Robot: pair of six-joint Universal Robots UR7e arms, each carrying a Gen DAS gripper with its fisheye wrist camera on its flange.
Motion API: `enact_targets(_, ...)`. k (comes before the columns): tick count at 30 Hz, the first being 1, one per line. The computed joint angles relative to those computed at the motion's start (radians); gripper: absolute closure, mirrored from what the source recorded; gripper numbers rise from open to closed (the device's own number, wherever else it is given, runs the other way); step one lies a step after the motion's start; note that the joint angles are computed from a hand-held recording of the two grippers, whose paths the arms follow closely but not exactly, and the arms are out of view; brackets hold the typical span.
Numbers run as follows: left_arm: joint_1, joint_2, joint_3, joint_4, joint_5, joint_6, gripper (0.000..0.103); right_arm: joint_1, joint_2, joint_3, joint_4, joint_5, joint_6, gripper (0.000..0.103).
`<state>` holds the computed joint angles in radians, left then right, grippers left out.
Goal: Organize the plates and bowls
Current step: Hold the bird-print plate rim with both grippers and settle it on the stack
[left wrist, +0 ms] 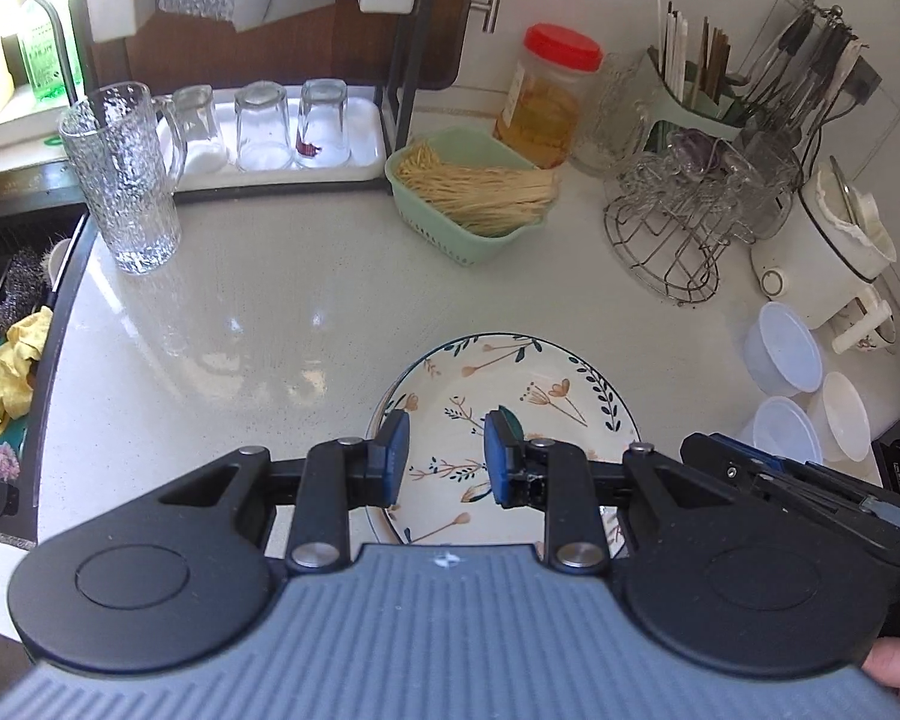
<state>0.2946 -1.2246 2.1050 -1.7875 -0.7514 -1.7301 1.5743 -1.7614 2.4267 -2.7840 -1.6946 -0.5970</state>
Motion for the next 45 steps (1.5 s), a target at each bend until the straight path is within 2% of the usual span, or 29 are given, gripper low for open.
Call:
enact_targets(8, -0.07, 0.016, -0.022, 0.083, -0.019, -0.115, 0.073, -0.012, -0.13, 0.025, 0.116, 0.075, -0.031, 0.085)
enact_targets(15, -0.092, 0.015, 0.0, 0.021, -0.067, -0.061, 0.073, -0.018, -0.191, 0.052, 0.126, 0.089, -0.02, 0.084)
enact_targets(18, -0.091, 0.005, 0.019, -0.028, -0.071, -0.018, 0.073, -0.002, -0.193, 0.069, 0.082, 0.061, -0.009, 0.084)
enact_targets(23, -0.082, 0.0, 0.031, -0.086, -0.076, 0.062, 0.073, 0.011, -0.21, 0.073, 0.086, 0.034, 0.038, 0.084)
enact_targets(26, -0.08, -0.011, 0.044, -0.125, -0.07, 0.097, 0.072, 0.021, -0.203, 0.08, 0.064, -0.004, 0.078, 0.084)
enact_targets(34, -0.074, -0.031, 0.073, -0.174, -0.07, 0.163, 0.072, 0.051, -0.197, 0.098, 0.012, -0.079, 0.112, 0.084)
enact_targets(40, -0.062, -0.037, 0.118, -0.319, -0.08, 0.269, 0.072, 0.073, -0.218, 0.118, -0.035, -0.144, 0.148, 0.084)
enact_targets(45, -0.032, 0.006, 0.123, -0.448, -0.091, 0.368, 0.072, 0.067, -0.234, 0.117, -0.042, -0.185, 0.153, 0.084)
